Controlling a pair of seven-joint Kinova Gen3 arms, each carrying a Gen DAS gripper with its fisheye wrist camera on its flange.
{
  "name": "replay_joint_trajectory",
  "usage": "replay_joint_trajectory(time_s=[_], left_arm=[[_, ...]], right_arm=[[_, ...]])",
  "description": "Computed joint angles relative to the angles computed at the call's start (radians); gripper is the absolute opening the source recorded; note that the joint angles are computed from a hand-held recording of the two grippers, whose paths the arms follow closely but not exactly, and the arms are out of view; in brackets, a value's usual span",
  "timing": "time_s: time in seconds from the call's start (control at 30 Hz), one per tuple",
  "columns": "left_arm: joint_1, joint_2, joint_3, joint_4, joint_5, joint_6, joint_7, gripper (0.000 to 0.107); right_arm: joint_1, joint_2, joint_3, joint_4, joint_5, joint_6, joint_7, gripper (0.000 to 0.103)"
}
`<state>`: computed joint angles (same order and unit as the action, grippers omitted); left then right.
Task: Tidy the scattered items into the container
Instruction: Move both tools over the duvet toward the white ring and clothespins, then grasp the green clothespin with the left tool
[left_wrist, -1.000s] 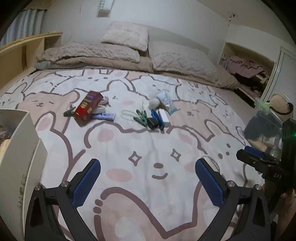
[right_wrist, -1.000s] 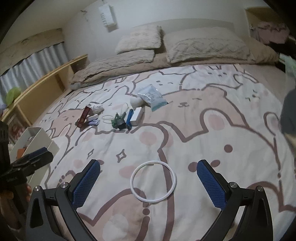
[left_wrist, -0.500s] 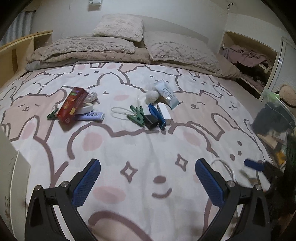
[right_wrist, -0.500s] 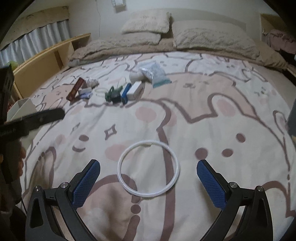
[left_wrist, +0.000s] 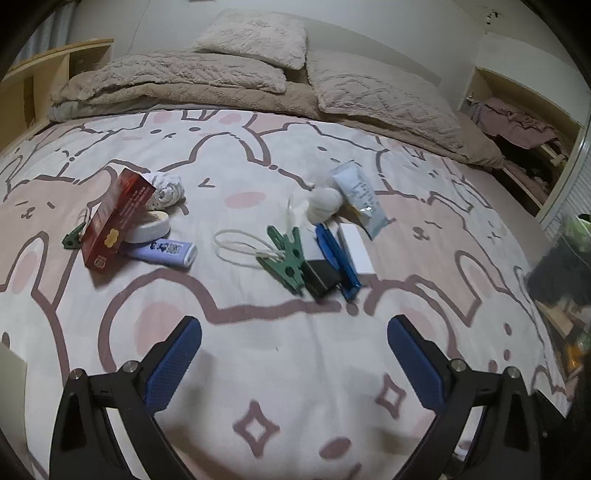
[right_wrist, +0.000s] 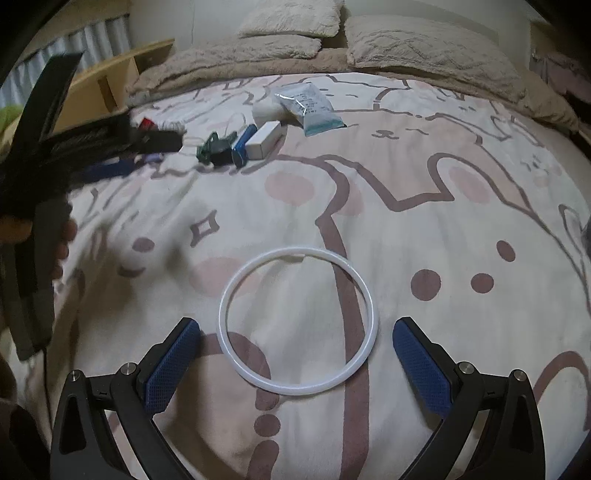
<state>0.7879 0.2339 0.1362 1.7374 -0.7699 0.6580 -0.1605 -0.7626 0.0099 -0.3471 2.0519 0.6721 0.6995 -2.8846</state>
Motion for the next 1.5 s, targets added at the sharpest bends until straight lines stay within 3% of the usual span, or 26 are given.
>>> replay_joint_trajectory(time_s=[0.13,0.3,0.4,0.5,0.63,0.9,0.93,1.0,1.13,1.5], left_arm=[[-0.010,0.029,-0.011,-0.019,0.002,-0.003,-0.029,0.084],[-0.018,0.059,-0.034,-0.032,0.016,-0.039,-0.075,0.069],[-0.007,0.085,-0.049,-0.056,0.017,-0.004,-0.100,0.055],[0.015,0.100,-0.064,-0.073,0.004,0.036,-0.110,0.048],[0.043,0.116,-0.071,-0.092,-0.040,0.082,-0.120,0.045],[0.052,0.150,-0.077,-0.127,-0.071,0.086,-0.139,0.045],[0.048,0.158,-0.074,-0.137,-0.059,0.092,-0.155,0.043],[0.032,0.171,-0.065,-0.151,-0.021,0.093,-0.200,0.027],[0.038,0.158,-0.084,-0.135,-0.005,0.060,-0.203,0.019],[0.065,0.106,-0.058,-0.090,-0.002,0.108,-0.223,0.017]], right_arm=[[-0.032,0.028,-0.007,-0.028,0.027,0.073,-0.012,0.103],[-0.026,0.015,0.006,-0.009,0.016,0.038,-0.008,0.103],[-0.030,0.017,0.002,-0.013,0.023,0.047,-0.016,0.103],[-0.032,0.016,0.001,-0.012,0.025,0.049,-0.020,0.103],[-0.033,0.015,0.001,-0.011,0.025,0.049,-0.021,0.103],[-0.033,0.017,0.001,-0.014,0.027,0.046,-0.024,0.103],[-0.033,0.017,0.001,-0.012,0.027,0.043,-0.026,0.103],[-0.032,0.015,0.002,-0.006,0.031,0.032,-0.032,0.103],[-0.026,0.010,0.004,0.004,0.034,0.011,-0.039,0.103],[-0.021,0.008,0.000,0.007,0.033,0.005,-0.041,0.103]])
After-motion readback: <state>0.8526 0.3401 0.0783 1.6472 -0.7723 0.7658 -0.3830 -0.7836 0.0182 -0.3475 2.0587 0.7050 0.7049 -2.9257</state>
